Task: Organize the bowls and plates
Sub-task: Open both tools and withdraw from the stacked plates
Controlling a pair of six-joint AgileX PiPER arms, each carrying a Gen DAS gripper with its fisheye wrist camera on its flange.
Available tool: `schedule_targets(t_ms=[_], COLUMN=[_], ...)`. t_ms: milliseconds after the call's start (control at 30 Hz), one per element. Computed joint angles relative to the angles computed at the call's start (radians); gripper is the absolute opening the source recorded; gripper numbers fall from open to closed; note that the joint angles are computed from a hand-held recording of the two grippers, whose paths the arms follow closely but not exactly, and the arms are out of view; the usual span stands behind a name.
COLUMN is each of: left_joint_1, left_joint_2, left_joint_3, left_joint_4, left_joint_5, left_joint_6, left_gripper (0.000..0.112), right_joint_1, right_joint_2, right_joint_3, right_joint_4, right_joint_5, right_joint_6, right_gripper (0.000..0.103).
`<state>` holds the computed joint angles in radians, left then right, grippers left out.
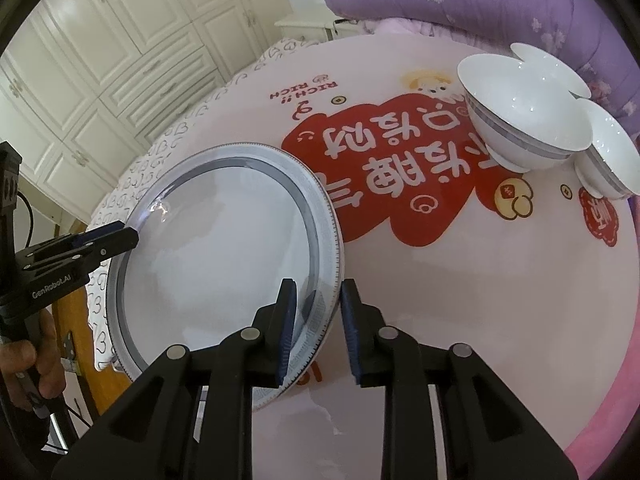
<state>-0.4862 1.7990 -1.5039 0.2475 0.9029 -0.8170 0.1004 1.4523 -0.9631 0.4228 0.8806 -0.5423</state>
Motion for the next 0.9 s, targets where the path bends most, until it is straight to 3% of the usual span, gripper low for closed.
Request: schedule_targets(t_ms=[67, 100, 133, 200, 367, 500, 900], left_joint_1=[0.013, 0.022, 0.029, 0.037, 0.038, 0.035, 0.041], left_joint_2=[-0.006, -0.006, -0.007, -0.017, -0.048, -0.063, -0.098], left_joint_3=[0.007, 0.009, 0.009, 0.020, 0.043, 0.042, -0.013], left_joint_4=[-0.023, -0.045, -0.058, -0.053, -0.007, 0.028, 0.040], left_joint_5=[-0.013, -0.021, -0.018, -0.023, -0.036, -0.026, -0.017], left_joint_6=[0.012, 0.025, 0.033, 0.018, -0.030, -0.070, -0.093], left_gripper=[0.028, 0.038, 0.057, 0.082, 0.092, 0.101, 0.102], right_joint_1=[0.002, -0.004, -0.011, -0.010, -0.024, -0.042, -0.119], right_joint_2=[-0.001, 0.000, 0.006, 0.001, -0.008, -0.009, -0.041], right_joint_3=[0.004, 0.005, 0.004, 0.011, 0.010, -0.006, -0.096], right_joint_4=[0.010, 0.025, 0.045, 0.058, 0.094, 0.113, 0.202], right_joint_5=[-0.009, -0.006, -0.004, -0.020, -0.052, -0.061, 0.001], right_joint_6=[0.005, -0.005, -0.019, -0.019, -0.027, -0.028, -0.089], right_gripper=[0.028, 0.035, 0.041, 0.077, 0.103, 0.103, 0.103])
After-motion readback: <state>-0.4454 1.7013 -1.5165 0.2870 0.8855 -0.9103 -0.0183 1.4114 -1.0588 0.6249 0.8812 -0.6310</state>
